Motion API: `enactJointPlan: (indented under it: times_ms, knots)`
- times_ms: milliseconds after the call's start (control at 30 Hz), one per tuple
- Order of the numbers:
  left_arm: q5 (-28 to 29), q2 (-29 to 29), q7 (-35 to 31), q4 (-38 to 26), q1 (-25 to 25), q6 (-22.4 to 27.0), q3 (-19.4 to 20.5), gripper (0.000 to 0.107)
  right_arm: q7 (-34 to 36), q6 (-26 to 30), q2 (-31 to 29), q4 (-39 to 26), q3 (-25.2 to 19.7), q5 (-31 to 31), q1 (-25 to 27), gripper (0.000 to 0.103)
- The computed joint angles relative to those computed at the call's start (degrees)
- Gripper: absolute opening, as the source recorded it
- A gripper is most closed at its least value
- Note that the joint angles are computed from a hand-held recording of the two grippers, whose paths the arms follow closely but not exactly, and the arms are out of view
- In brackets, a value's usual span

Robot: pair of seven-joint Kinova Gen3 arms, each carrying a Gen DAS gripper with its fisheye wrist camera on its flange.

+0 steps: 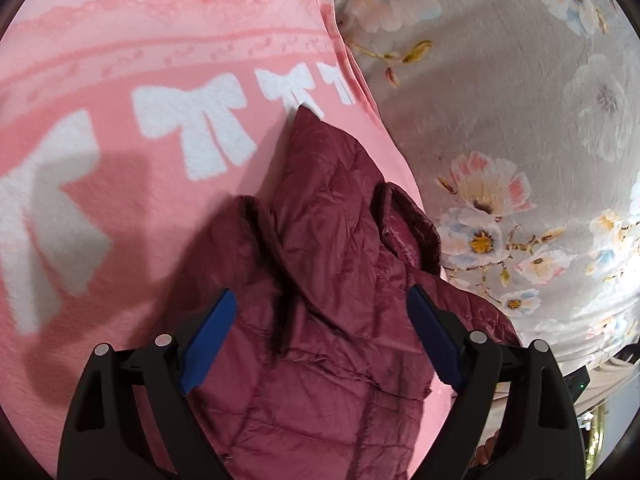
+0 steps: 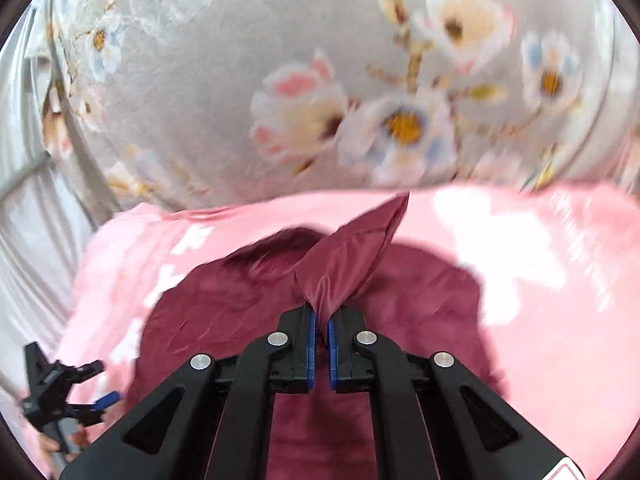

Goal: Fold large clothes

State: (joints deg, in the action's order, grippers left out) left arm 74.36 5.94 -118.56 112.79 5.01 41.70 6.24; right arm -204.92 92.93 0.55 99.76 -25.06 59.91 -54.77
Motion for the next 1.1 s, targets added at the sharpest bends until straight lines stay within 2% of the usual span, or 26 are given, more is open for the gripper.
enactJointPlan:
  times_ms: [100, 200, 267, 300, 333, 367, 433, 567, 633, 700, 833, 933, 1000, 1067, 1100]
  knots:
    - [0.1, 1.4, 1.9, -1.9, 6.0, -0.2, -4.5, 0.084, 2.7, 1.4, -0.4, -0.4, 0.2, -1.7, 1.2, 0.004]
    - [-5.8, 3.9, 8.9, -6.7, 14.0, -0.5, -10.6, 0.079, 4.7, -1.5, -1.8, 1.2, 0.9, -3.0, 2.7, 0.004]
    - [-10.5, 4.6, 13.5, -9.1, 19.3, -1.8, -14.9, 0.062, 4.4, -2.3, -2.4, 2.2, 0.5, -3.8, 3.4, 0.004]
    - [-12.8, 4.9, 15.9, -9.8, 22.0, -3.8, -16.8, 0.057, 4.0, -2.9, -2.7, 3.0, 0.3, -4.2, 3.8, 0.004]
    - [-15.2, 5.1, 17.9, -10.4, 24.6, -5.5, -18.8, 0.043, 3.5, -3.0, -2.7, 3.2, -0.1, -4.4, 3.9, 0.004]
    - [-17.5, 5.5, 19.1, -11.1, 27.3, -6.7, -21.3, 0.022, 2.9, -3.5, -2.8, 3.9, -0.4, -4.8, 3.9, 0.004]
    - [-22.1, 6.4, 21.7, -12.3, 32.6, -8.0, -26.6, 0.002, 2.1, -4.8, -2.8, 5.6, -0.8, -6.0, 4.0, 0.004]
    - [-31.5, 6.2, 27.7, -12.3, 43.2, -11.5, -36.6, 0.0, 0.0, -9.3, -2.4, 9.5, -0.6, -8.5, 4.4, 0.004]
    - [-36.1, 5.9, 31.1, -12.0, 47.1, -12.8, -39.7, 0.0, -2.4, -12.8, -2.5, 12.2, -0.4, -9.8, 4.6, 0.004]
    - [-40.8, 5.8, 34.6, -12.1, 47.0, -12.7, -38.6, 0.0, -4.8, -15.7, -1.8, 14.5, -0.1, -11.3, 4.9, 0.004]
    - [-49.5, 4.9, 39.3, -10.5, 40.3, -13.8, -29.0, 0.0, -12.0, -22.8, -1.0, 20.1, 0.3, -13.0, 4.9, 0.004]
    - [-53.6, 5.0, 41.7, -9.3, 35.4, -15.2, -22.6, 0.0, -16.0, -22.9, 0.2, 21.4, -0.2, -12.2, 3.3, 0.004]
    - [-58.3, 5.3, 45.4, -9.5, 37.0, -15.8, -22.9, 0.0, -15.3, -21.9, 1.1, 20.7, 0.3, -12.2, 2.7, 0.005]
    - [-62.9, 5.8, 48.9, -10.5, 41.8, -14.9, -26.7, 0.0, -13.4, -21.0, 1.6, 19.6, 1.0, -12.7, 2.4, 0.007]
    - [-65.3, 5.9, 50.3, -10.9, 44.1, -14.3, -28.4, 0.0, -13.2, -20.2, 1.6, 19.1, 0.9, -12.9, 1.9, 0.013]
